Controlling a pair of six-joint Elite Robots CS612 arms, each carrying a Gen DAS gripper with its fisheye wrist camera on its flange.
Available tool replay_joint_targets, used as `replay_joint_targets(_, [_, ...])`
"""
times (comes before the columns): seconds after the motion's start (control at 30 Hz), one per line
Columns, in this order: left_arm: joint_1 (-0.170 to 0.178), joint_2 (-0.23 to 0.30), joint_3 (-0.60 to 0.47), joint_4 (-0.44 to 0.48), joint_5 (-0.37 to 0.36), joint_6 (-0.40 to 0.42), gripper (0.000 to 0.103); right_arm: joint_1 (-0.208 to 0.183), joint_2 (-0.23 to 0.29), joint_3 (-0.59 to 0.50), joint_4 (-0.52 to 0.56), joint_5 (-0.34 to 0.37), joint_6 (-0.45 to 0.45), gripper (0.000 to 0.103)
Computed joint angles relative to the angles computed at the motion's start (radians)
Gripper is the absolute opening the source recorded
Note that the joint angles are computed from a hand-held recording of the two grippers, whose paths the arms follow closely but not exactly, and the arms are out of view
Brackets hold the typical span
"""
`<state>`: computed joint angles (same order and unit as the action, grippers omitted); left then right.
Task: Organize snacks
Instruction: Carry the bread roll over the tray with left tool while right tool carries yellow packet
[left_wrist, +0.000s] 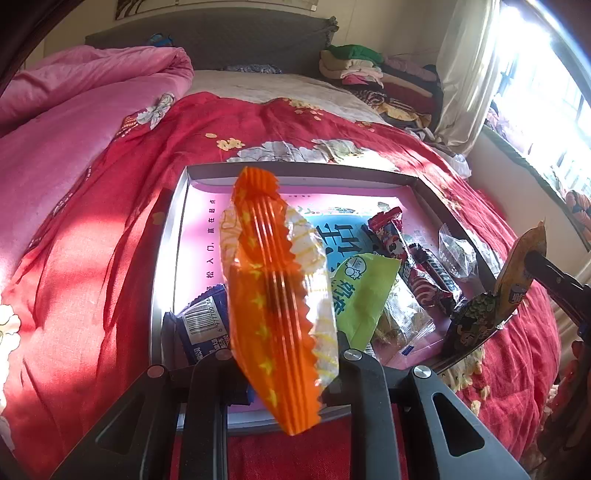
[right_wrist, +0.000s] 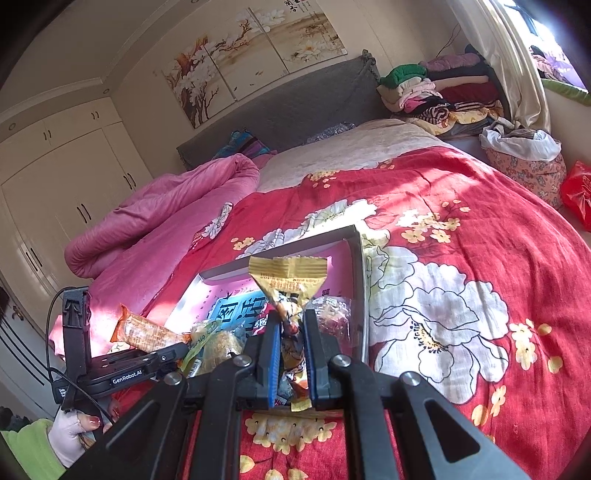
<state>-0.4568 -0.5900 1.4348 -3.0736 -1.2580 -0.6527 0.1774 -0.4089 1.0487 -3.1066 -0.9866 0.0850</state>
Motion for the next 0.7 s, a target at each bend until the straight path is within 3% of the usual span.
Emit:
replay_joint_targets(0.17, [0.0, 0.007, -0.013, 0.004, 0.0, 0.005, 0.023, -0.001, 0.005, -0.01, -0.006, -0.004, 0.01, 0.012])
replay_joint_targets(0.37, [0.0, 0.007, -0.011, 0.001, -0.002, 0.004, 0.023, 0.004, 0.013, -0.032, 0.074, -0.021, -0.013, 0.012])
replay_joint_targets(0.7, [-0.001, 0.006, -0.01, -0.002, -0.002, 0.004, 0.023, 0.01, 0.027, -0.057, 0.112, -0.014, -0.034, 0.013])
